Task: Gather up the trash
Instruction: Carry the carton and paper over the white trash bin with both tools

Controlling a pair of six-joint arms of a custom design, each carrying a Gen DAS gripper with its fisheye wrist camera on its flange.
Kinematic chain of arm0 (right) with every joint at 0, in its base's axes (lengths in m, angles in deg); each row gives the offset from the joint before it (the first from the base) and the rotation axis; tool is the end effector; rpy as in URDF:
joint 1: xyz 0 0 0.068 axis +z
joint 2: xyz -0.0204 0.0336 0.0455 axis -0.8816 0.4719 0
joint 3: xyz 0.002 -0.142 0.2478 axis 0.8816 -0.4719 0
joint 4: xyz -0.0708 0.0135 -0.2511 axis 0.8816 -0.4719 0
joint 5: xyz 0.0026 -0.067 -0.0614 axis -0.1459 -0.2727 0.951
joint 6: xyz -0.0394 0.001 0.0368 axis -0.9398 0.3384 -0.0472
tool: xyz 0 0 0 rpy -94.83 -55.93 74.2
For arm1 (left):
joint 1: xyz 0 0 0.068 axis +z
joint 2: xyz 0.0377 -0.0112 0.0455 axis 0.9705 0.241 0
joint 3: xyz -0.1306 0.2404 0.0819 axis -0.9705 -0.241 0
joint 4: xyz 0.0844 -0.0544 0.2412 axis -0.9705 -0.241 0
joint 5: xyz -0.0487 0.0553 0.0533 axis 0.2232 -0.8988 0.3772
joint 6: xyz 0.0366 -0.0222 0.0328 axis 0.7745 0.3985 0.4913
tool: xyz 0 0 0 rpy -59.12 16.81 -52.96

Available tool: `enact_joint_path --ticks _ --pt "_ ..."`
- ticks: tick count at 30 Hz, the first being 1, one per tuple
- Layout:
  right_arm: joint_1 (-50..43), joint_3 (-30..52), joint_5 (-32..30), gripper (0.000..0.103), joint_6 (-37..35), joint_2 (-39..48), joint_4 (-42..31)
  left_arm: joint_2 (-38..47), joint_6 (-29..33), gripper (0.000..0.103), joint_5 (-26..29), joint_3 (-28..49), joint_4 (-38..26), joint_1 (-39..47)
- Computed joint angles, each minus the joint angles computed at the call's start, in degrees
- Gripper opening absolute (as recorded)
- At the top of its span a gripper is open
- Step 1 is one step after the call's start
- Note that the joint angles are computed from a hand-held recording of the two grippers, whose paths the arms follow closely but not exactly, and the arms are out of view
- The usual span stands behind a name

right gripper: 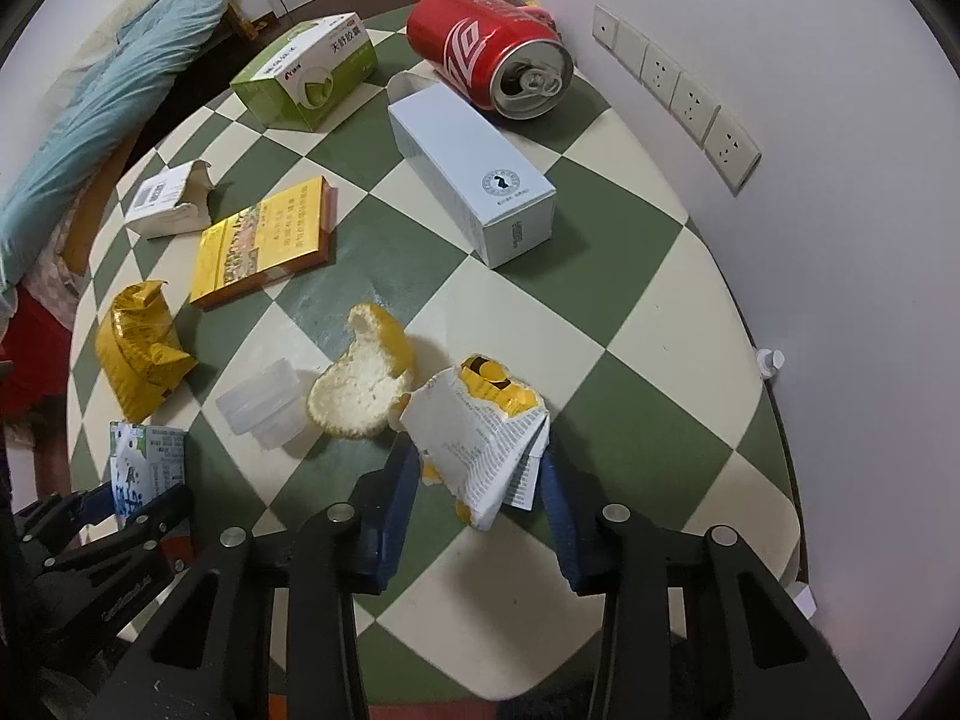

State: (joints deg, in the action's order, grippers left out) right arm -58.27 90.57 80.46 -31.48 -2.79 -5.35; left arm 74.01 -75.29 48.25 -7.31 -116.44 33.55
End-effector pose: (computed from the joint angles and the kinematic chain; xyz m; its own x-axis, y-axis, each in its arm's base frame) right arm 0.1657 0.0107 0.2428 -0.9225 0.2902 -0.2545 0.2711 0.9565 0.1078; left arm 0.2131 -0.1872 0.2459 -0.9656 0.2117 -0.1510 0.1970 0.9746 0.1067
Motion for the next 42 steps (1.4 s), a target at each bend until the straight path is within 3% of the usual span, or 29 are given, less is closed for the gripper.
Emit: enact_joint_path --ticks 6,13,18,22,31,35,39,42 --pt "1.5 2.4 -0.7 0.042 1.3 -5.1 -5.1 -5.9 -1.9 0.046 -2.7 2.4 -4.1 -1.9" --pt "11.5 10.2 2.1 0.042 9.0 -7.6 -10.0 -15.0 -0.8 0.046 -6.0 7.0 -9.4 0.6" --pt "22.9 19.0 6.3 0.042 16.2 -4.1 -11.5 -19.3 9.9 0.046 -2.8 10.4 -9.3 14.1" --pt "34.2 27.1 10.5 0.042 22.9 1.7 -11.4 -22.3 20.9 0.046 3.0 13.9 -10.3 29.6" --pt "51.7 48.7 12.0 0.042 29.2 26.1 -4.3 -17.5 46.5 0.046 19.2 18.1 -9.2 70.3" --pt "55.5 60.4 8.6 0.042 28.7 41.7 -0.3 -9.5 53.1 0.046 23.3 17.6 -6.6 83.8" --pt "57.3 73.7 4.0 0.042 27.5 57.5 0.5 1.3 56.5 0.046 23.3 17.5 -2.3 92.0" --pt "58.2 92.7 0.6 0.042 26.1 73.7 -4.7 12.3 57.2 0.046 22.7 20.7 -0.8 95.4"
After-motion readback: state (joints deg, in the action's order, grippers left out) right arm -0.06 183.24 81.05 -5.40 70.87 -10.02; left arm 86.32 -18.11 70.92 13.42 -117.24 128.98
